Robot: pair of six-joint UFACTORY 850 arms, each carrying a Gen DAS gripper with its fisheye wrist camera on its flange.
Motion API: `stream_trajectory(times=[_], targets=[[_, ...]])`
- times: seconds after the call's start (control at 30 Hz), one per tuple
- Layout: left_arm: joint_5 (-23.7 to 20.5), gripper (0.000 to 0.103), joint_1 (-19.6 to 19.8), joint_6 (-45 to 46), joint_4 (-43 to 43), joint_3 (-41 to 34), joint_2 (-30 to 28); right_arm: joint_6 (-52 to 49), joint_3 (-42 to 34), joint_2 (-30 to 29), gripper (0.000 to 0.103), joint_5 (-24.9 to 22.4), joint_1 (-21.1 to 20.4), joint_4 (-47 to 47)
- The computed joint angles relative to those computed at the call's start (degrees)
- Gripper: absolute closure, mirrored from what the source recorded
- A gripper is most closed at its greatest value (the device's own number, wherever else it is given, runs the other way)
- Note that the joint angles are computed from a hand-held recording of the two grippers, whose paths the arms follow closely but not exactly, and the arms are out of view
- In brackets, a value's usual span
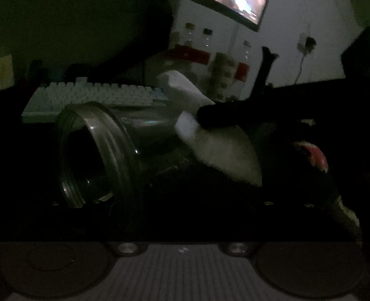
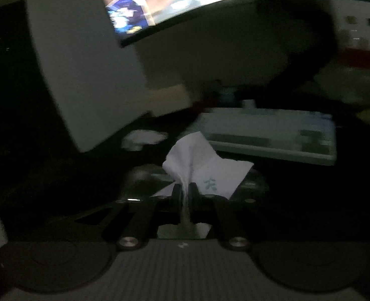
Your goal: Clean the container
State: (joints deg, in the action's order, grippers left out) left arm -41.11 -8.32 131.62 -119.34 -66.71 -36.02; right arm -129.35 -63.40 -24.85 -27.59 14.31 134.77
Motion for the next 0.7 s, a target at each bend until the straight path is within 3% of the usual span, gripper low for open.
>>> stream_trajectory(times=[0.17,0.27,0.4,0.53,0.63,0.7], targets=[[-0.2,0.019,0.1,1.1,-1.4,-1.1,-1.1,-2.5,-0.6,-1.0,0.098,-1.0,-0.2,2.0],[-1.0,0.018,0.5,1.4,-1.5,-1.1,-1.3,-8.3,-1.0,-1.2,0.098,2.3,-0.3,11.9],[-0.5,0.017,0.3,3.6,-3.7,-0.8,-1.2,-13.8,-2.0,-1.5,0.097,4.7,0.9,18.1],[-0.7,0.017,0.4,3.0,-3.8,-1.1,-1.4,-4.7,-1.7,-1.8,0.097,-0.3,1.1,6.2],[-1.1,0.017,0.5,3.1,-3.8,-1.0,-1.5,-6.1,-1.6,-2.0,0.098,-0.6,1.2,7.3],[-0.5,0.017,-1.0,6.0,-8.9,1.9,0.3,-6.6,-1.6,-1.9,0.098,0.2,0.8,9.3]])
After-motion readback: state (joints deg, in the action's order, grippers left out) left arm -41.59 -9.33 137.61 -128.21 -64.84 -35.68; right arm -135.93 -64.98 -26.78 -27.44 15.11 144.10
